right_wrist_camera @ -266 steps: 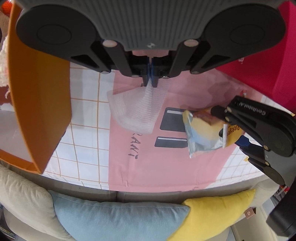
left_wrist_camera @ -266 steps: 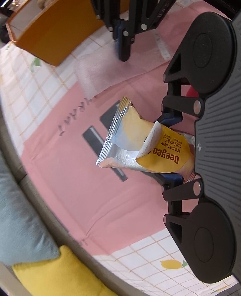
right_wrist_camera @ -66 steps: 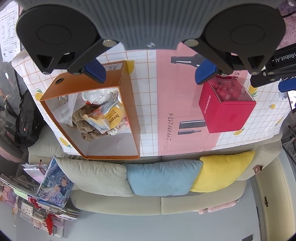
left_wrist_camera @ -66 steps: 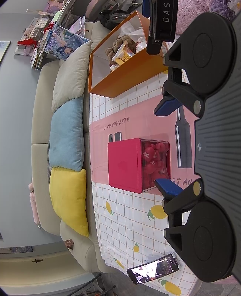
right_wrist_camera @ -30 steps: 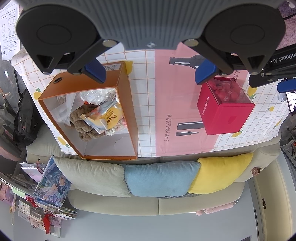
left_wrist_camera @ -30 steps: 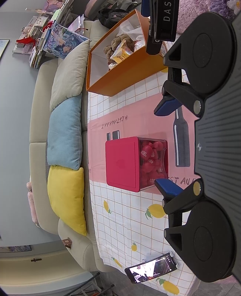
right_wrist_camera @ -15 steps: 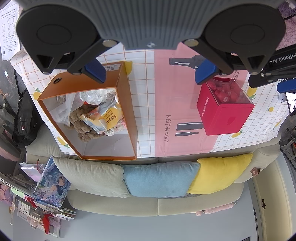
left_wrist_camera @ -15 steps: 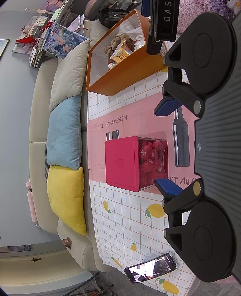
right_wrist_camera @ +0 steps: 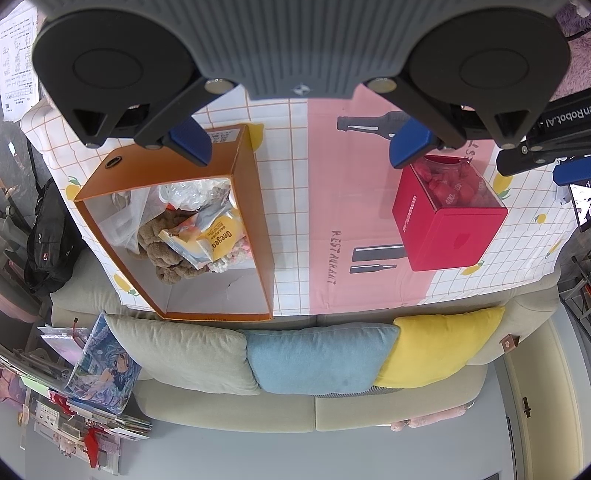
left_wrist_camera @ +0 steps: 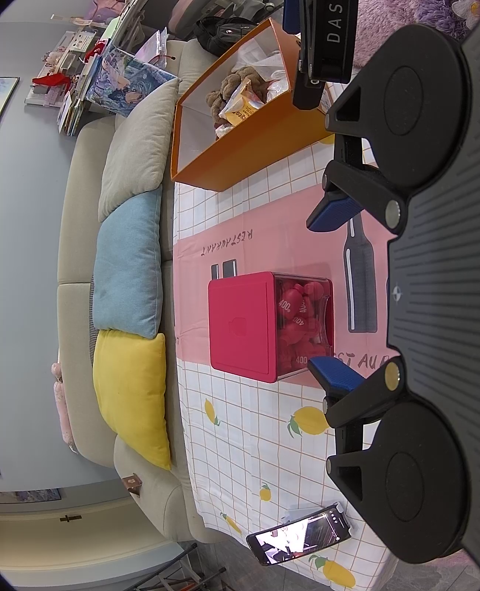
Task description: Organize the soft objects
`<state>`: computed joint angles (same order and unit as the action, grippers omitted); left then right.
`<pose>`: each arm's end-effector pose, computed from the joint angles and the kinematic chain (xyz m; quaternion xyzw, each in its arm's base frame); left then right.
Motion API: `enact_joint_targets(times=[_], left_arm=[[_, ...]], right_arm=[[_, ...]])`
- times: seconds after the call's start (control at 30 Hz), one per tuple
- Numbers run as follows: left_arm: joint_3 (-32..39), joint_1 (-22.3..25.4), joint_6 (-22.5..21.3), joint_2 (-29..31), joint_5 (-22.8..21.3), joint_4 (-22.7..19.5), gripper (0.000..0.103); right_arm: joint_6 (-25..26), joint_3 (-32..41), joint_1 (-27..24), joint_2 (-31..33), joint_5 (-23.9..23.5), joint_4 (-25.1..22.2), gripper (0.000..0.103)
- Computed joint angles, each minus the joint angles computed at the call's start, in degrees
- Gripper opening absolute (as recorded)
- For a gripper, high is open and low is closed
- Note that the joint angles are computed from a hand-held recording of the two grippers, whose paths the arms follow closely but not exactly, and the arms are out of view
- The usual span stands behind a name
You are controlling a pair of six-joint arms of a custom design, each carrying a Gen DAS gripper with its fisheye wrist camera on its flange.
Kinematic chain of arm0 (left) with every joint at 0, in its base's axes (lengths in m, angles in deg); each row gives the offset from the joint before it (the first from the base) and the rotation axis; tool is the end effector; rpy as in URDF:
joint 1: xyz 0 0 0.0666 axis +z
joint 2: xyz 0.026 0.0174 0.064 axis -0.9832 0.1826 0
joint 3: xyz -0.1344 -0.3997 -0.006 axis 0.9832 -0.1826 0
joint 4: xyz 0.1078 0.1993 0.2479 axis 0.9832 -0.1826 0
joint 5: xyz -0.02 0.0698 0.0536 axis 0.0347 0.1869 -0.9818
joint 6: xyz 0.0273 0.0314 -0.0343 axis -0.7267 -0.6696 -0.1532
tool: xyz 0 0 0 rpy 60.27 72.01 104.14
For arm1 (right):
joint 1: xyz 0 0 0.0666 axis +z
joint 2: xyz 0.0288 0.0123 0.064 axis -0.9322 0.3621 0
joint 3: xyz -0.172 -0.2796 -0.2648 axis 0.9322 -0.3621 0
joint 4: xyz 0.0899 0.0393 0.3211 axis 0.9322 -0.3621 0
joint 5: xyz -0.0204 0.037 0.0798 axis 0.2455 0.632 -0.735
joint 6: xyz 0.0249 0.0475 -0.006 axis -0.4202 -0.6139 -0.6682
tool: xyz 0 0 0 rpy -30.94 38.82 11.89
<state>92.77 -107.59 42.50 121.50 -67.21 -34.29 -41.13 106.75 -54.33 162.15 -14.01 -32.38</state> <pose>0.5440 -0.2704 0.5209 -0.1277 0.9067 0.0565 0.3980 0.6084 0.1590 0.5293 -0.1328 0.9141 0.0809 0.3746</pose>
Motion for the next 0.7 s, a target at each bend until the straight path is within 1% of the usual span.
enact_joint_targets(times=[0.4,0.63,0.7], left_arm=[[-0.6,0.0,0.0,-0.3,0.0,0.2,0.090],[0.1,-0.3,0.5,-0.1,-0.3,-0.2,0.090],[1.5,-0.5,0.9,0.6,-0.5,-1.3,0.090]], right_arm=[[-0.1,0.1,0.0,0.1,0.0,-0.2,0.100],[0.0,0.3,-0.1,0.2,-0.3,-0.6,0.100],[0.1,1.2,-0.2,0.6,-0.4,-1.2,0.100]])
